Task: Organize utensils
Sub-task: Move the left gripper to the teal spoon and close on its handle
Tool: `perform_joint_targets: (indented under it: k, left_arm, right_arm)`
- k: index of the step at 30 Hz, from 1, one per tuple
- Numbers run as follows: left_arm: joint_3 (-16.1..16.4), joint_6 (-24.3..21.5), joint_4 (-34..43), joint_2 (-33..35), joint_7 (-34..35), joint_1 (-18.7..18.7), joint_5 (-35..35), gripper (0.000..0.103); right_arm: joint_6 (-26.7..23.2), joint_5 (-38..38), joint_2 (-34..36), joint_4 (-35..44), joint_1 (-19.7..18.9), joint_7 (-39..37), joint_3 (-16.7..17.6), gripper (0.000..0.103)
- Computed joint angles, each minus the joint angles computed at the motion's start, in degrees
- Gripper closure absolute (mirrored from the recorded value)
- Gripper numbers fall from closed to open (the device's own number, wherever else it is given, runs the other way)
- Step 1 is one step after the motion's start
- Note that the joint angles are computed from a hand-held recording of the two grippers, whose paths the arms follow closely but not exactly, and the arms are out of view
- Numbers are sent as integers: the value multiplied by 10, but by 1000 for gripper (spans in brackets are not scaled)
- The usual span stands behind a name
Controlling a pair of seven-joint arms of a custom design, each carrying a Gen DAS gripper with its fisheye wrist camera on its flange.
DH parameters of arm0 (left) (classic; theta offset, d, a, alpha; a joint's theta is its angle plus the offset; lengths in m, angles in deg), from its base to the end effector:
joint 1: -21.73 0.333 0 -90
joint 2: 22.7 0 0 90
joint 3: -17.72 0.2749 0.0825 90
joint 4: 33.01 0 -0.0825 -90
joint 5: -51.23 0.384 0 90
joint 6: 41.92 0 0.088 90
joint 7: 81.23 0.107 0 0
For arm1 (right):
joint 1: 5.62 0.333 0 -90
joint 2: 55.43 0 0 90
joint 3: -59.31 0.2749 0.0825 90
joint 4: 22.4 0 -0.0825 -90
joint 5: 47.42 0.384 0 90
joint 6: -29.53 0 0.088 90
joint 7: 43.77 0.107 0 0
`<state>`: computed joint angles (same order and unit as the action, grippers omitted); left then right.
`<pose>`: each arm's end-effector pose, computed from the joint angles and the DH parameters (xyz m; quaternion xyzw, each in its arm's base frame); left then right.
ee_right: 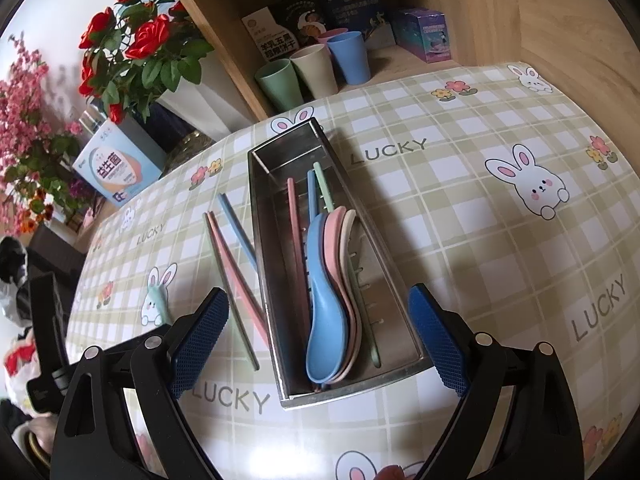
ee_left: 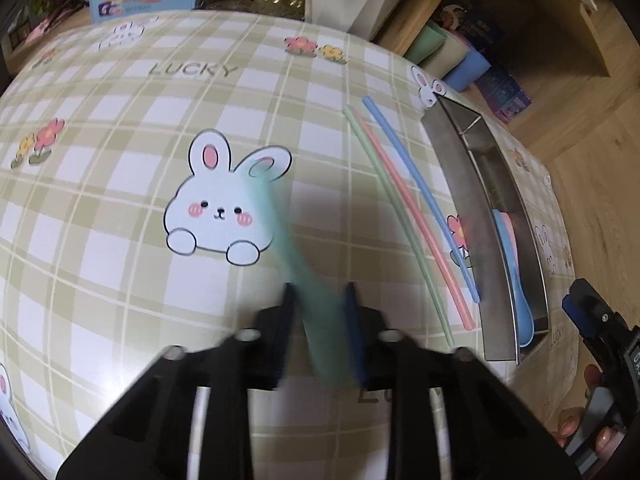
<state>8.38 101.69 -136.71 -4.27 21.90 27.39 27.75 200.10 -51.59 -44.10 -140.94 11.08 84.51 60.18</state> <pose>0.6541 -0.0319 0.3679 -0.6882 0.6807 -0.2495 0.0264 0.5886 0.1913 0.3796 -0.5581 0.7533 -0.1180 0.3273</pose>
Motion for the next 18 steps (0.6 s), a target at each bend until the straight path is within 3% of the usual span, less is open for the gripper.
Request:
perform_joint_targets:
  k: [1, 9, 10, 13, 18]
  left_arm:
    - [2, -3, 1, -1, -1, -1, 7, 102]
    - [7, -20, -2, -7, 6, 5, 3, 103]
    - [11, -20, 2, -3, -6, 2, 12, 102]
    - [9, -32, 13, 6, -16, 9, 1, 83]
    - [-1, -37, 11, 3, 9, 11, -12, 81]
  right_arm:
    - [-1, 0, 0, 0, 1, 0, 0, 15]
    - [-16, 11, 7, 17, 0, -28, 12, 15]
    - [-17, 9, 8, 18, 2, -28, 11, 15]
    - [-19, 8, 8, 20, 5, -30, 10, 15]
    - [-23, 5, 8, 22, 8, -25, 7, 15]
